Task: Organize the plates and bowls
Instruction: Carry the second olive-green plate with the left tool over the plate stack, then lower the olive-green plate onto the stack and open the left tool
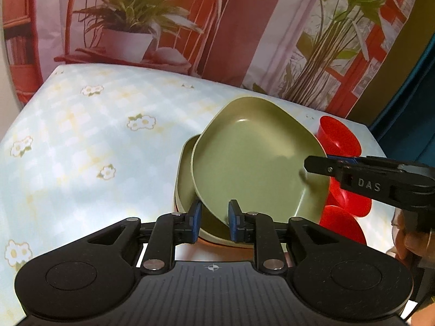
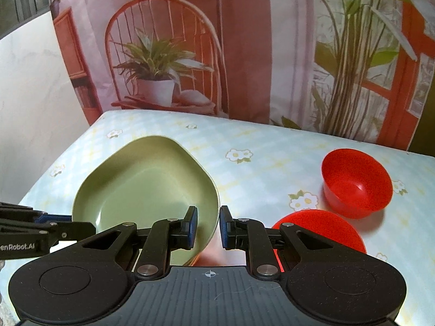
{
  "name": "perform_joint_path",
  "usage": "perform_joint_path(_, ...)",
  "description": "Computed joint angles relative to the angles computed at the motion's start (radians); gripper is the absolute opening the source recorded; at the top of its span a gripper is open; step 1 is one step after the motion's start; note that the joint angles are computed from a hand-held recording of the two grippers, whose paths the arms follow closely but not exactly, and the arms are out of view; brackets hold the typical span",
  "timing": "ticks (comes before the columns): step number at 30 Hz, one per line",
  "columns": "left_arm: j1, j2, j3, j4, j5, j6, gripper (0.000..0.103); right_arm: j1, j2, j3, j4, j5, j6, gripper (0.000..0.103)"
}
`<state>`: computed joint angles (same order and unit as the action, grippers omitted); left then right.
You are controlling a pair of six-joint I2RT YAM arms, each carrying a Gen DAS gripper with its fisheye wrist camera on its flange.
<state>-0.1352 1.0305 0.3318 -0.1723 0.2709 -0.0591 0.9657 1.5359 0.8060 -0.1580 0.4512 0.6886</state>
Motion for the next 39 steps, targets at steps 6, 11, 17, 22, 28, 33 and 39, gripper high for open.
perform_joint_path(6, -0.013, 0.015, -0.022, 0.040, -0.005, -0.030, 0.024, -0.034, 0.064, 0.031, 0.023, -0.026, -0.039, 0.016)
perform_joint_path(11, -0.009, 0.018, -0.033, 0.053, 0.007, -0.035, 0.025, -0.055, 0.114, 0.056, 0.032, -0.042, -0.053, 0.016)
perform_joint_path(17, 0.039, 0.004, -0.019, 0.010, 0.069, 0.022, 0.030, -0.070, 0.157, 0.073, 0.039, -0.062, -0.066, 0.013)
perform_joint_path(22, 0.068, -0.037, -0.004, -0.029, 0.069, 0.049, 0.033, -0.073, 0.177, 0.082, 0.047, -0.076, -0.074, 0.012)
perform_joint_path(28, 0.079, -0.043, 0.008, -0.057, 0.090, 0.077, 0.033, -0.066, 0.190, 0.089, 0.048, -0.088, -0.069, 0.012)
perform_joint_path(33, 0.054, -0.022, -0.003, -0.063, 0.097, 0.092, 0.033, -0.060, 0.177, 0.089, 0.032, -0.081, -0.062, 0.013)
perform_joint_path(39, 0.111, -0.083, -0.003, -0.092, 0.129, 0.114, 0.035, -0.054, 0.162, 0.082, 0.018, -0.076, -0.052, 0.013)
